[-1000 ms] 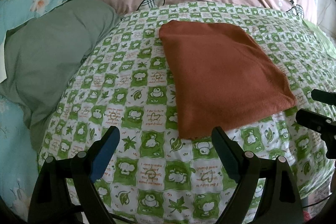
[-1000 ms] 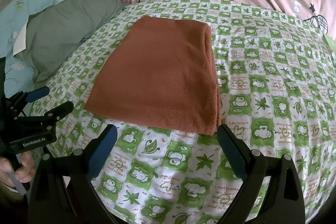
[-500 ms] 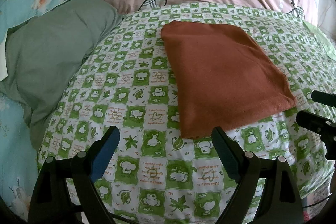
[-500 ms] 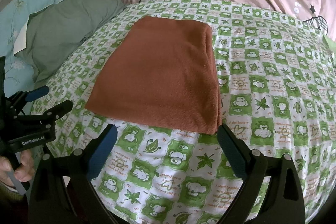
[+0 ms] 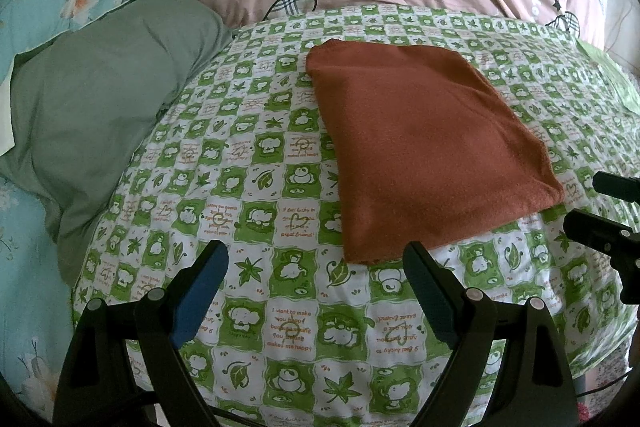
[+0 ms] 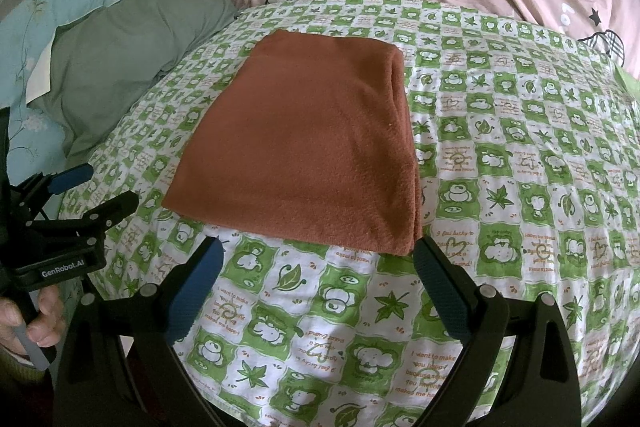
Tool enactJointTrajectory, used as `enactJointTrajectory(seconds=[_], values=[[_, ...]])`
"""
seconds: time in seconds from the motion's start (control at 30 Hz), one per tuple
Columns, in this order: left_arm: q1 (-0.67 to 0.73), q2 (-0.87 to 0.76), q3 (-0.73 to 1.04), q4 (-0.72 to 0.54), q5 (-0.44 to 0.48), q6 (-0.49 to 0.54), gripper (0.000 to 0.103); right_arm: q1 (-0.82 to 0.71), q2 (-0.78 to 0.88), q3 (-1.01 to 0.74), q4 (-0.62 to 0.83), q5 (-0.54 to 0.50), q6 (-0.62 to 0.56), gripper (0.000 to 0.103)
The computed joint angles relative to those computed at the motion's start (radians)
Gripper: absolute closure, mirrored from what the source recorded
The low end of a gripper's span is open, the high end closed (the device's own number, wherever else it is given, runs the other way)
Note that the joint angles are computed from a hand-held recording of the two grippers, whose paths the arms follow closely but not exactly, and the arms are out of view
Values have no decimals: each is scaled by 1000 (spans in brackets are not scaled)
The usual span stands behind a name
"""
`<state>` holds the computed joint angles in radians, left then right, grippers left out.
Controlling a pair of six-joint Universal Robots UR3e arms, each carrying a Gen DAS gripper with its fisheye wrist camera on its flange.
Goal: Fold small clothes
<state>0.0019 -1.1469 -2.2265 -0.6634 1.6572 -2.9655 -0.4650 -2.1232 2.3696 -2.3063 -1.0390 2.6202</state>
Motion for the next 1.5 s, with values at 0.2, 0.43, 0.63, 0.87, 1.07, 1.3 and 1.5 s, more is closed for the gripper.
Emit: enactJointTrajectory(seconds=[0.2,0.43,0.63,0.87,1.07,1.3,1.5], values=[[-2,0,0,0,2,-2,13,7,0,2,-7,-4,10,7],[-3,0,0,-1,3,-3,13,7,0,3,-8,-5,10,7],[-3,1,0,-2,2,-3,13,16,9,2,-21,-11,21,7],[-5,1,-1,-1,6,-5,13,11,-1,7,-11,-8,15,7],[-13,-2,-3,3,11,-9,13,6,0,1,-5,-5,6,7],[-20,-13,-6,13,15,-9,13,12,12,-1,-17,-4,9,7],[-17,-39,3,24,9,1,13,12,19,-7,-22,-3,9,7]])
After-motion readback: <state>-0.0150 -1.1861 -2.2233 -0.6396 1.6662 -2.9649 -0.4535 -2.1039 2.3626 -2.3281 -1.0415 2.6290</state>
